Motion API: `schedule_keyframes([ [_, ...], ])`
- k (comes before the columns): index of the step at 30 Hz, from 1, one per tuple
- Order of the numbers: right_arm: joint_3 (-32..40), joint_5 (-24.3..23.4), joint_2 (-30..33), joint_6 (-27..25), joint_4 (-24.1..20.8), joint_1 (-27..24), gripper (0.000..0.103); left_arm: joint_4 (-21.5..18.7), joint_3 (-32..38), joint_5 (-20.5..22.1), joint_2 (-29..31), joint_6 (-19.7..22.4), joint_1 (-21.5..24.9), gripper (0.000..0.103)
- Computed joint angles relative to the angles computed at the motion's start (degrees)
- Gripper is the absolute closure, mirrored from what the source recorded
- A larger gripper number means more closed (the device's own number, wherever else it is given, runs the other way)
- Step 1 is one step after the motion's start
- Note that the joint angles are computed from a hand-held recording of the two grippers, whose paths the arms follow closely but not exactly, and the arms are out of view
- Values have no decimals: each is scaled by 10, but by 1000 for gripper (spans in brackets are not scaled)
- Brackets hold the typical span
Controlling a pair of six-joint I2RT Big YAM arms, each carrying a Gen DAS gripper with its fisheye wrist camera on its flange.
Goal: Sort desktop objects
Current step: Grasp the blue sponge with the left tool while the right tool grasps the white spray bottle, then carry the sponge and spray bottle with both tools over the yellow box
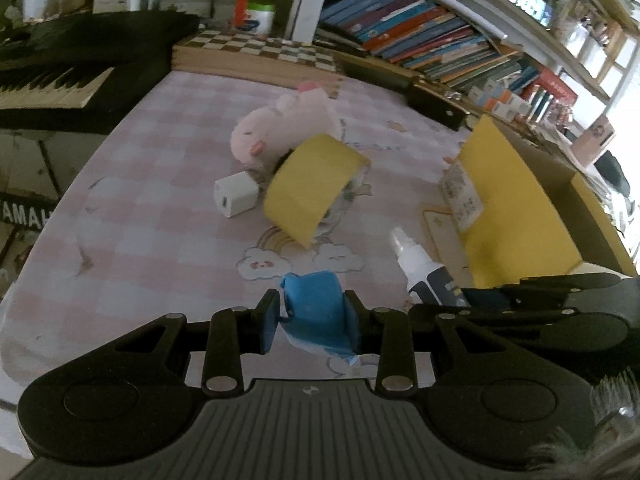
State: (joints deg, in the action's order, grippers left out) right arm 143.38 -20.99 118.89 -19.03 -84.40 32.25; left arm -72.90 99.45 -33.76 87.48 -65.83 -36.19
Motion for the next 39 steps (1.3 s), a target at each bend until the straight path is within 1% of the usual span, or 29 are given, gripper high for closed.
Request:
schedule_keyframes([
  [2, -27, 3, -17, 10, 21, -3, 71, 6, -1, -3, -2, 5, -5, 72],
  [5, -61, 18, -36, 28, 38, -5, 71, 9, -5, -11, -7, 4, -16, 72],
  [9, -110, 24, -67, 51, 61, -7, 71, 7, -18, -24, -21, -11, -30, 72],
  [14, -176, 16, -118, 81, 111, -6, 71, 2, -35, -42, -46, -38, -55, 72],
  [20, -232, -6, -175, 138, 149, -11, 71, -10, -39, -81, -70, -57, -91, 73],
  [24, -272, -15, -216, 162, 168, -12, 71, -18, -44, -112, -87, -79, -117, 73],
  [27, -299, -20, -245, 172, 179, -8, 71, -21, -45, -125, -95, -90, -137, 73],
  [33, -363, -20, -305, 180, 193, -4, 71, -7, -44, -150, -104, -78, -178, 73],
  [35, -385, -15, -323, 184, 196, -4, 71, 4, -48, -147, -106, -70, -187, 73],
  [39, -424, 1, -354, 199, 201, -7, 71, 32, -55, -125, -105, -48, -196, 73],
])
